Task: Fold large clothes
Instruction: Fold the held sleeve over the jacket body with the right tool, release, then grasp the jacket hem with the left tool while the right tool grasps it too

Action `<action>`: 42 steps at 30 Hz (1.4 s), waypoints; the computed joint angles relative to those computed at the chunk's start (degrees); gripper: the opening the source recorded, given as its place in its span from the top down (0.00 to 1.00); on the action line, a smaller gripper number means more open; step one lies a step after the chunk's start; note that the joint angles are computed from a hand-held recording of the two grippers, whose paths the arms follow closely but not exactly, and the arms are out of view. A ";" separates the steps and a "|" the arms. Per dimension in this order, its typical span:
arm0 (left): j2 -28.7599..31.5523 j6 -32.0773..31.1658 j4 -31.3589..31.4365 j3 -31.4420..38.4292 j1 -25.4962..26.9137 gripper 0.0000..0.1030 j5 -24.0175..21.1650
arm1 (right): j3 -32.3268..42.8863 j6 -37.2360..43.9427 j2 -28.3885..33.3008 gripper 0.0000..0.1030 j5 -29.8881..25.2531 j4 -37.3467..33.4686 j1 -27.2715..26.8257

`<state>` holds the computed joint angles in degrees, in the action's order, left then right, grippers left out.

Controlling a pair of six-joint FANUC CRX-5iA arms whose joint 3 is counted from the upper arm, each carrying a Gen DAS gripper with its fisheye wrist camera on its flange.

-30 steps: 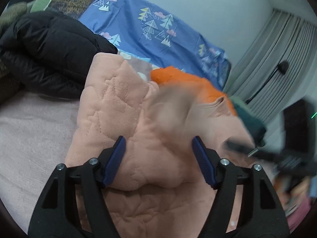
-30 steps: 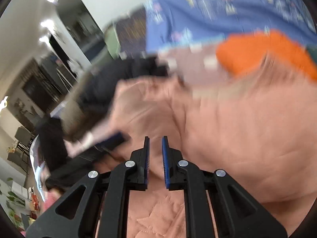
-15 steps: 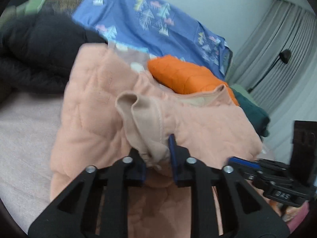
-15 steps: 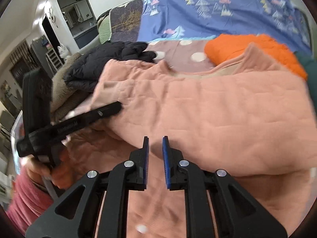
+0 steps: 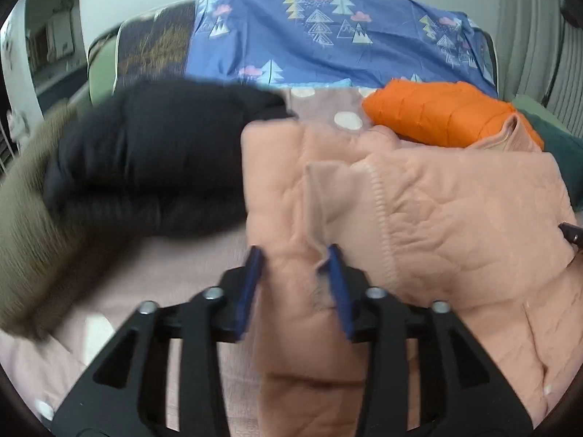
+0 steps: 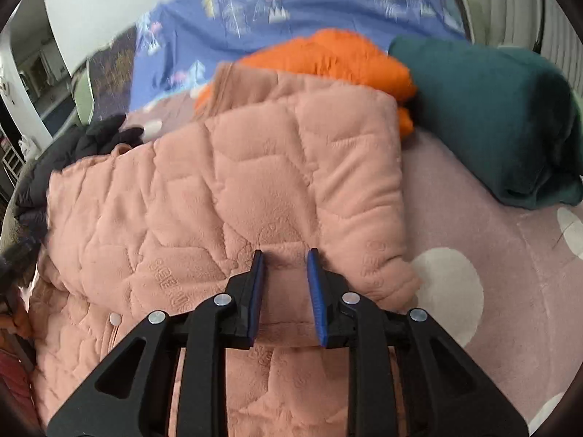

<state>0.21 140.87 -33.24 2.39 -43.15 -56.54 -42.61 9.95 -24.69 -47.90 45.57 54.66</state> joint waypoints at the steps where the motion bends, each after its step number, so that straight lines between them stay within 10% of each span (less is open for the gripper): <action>1: -2.35 2.68 0.36 -1.99 0.70 0.52 2.38 | 0.35 0.79 0.42 0.76 -1.81 0.95 0.99; 9: -6.86 9.35 -8.60 -0.22 -5.37 0.56 2.29 | -0.83 -2.29 -1.83 0.67 -4.70 8.64 3.66; 12: -2.49 2.84 -4.83 2.79 -5.88 0.51 2.65 | 1.79 1.58 2.77 0.63 -3.94 0.67 1.40; 16: 8.86 -2.97 -2.52 8.72 -5.51 0.44 -5.78 | -0.72 -1.02 4.10 0.61 -4.41 6.78 2.50; 21: 7.41 -2.95 -2.90 9.48 -6.22 0.45 -7.04 | -1.38 -0.35 0.46 0.61 -4.45 5.89 3.21; 42: -1.96 3.28 -8.84 4.99 -18.74 0.28 -14.18 | -3.66 -9.54 -12.71 0.61 -27.83 6.19 29.77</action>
